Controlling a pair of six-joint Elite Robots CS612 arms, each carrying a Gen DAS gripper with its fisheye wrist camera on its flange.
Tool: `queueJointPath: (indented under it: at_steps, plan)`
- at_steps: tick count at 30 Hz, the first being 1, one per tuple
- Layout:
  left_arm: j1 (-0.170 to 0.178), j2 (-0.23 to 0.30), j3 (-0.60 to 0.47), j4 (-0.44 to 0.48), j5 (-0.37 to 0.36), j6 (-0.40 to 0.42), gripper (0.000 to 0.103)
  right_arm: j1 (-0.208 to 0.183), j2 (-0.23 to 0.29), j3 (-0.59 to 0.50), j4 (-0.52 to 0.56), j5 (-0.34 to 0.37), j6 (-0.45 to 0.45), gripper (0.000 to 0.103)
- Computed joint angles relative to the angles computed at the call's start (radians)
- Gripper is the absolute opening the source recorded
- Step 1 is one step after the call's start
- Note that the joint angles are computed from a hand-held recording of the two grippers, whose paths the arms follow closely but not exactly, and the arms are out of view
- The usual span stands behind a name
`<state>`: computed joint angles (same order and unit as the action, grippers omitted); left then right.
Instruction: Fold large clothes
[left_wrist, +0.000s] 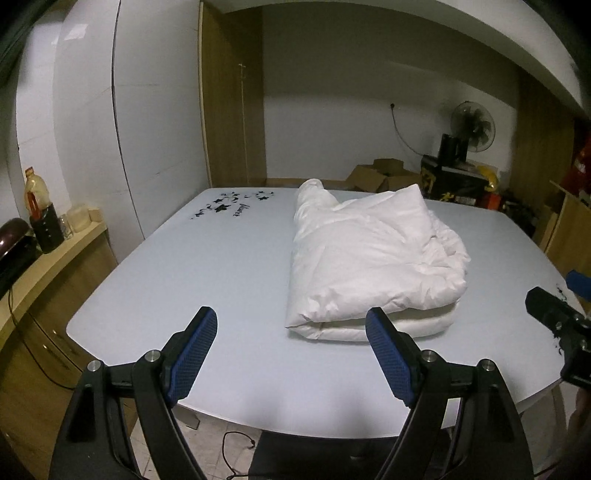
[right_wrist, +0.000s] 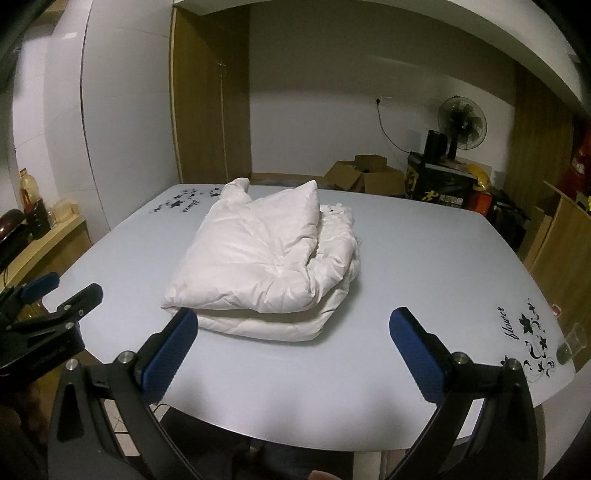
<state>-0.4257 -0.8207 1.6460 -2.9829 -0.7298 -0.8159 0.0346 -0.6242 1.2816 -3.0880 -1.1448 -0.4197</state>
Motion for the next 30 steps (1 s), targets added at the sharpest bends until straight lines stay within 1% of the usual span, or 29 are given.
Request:
queueJointPath:
  at_steps: [3,5,6,7,8,10,13,18,21,26,30]
  plan:
    - [-0.008,-0.004,0.012,-0.023,0.026,0.010,0.085,-0.002,-0.007,0.013,-0.006,0.014,-0.004,0.103]
    - [-0.012,-0.001,0.022,-0.081,0.039,0.041,0.089,-0.003,-0.011,0.024,-0.022,0.025,-0.002,0.103]
    - [-0.016,0.006,0.027,-0.137,0.048,0.073,0.090,-0.004,-0.013,0.028,-0.026,0.032,-0.005,0.103]
    - [-0.017,0.006,0.030,-0.151,0.048,0.081,0.093,-0.005,-0.014,0.030,-0.028,0.037,-0.008,0.103]
    - [-0.018,0.007,0.033,-0.171,0.043,0.092,0.103,-0.005,-0.016,0.035,-0.034,0.044,-0.011,0.103]
    - [-0.018,0.009,0.034,-0.201,0.035,0.112,0.103,-0.004,-0.018,0.041,-0.042,0.046,-0.016,0.103]
    - [-0.017,0.008,0.033,-0.195,0.029,0.115,0.103,-0.002,-0.022,0.047,-0.035,0.051,-0.023,0.103]
    - [-0.015,0.006,0.028,-0.155,0.020,0.103,0.103,-0.002,-0.025,0.052,-0.041,0.050,-0.019,0.103]
    - [-0.015,0.007,0.026,-0.155,0.006,0.108,0.103,-0.001,-0.026,0.055,-0.056,0.043,-0.011,0.103]
    - [-0.016,0.003,0.024,-0.098,0.024,0.066,0.103,0.002,-0.028,0.059,-0.066,0.025,-0.005,0.103]
    - [-0.015,0.001,0.025,-0.082,0.019,0.048,0.103,0.004,-0.029,0.061,-0.062,0.020,-0.006,0.103]
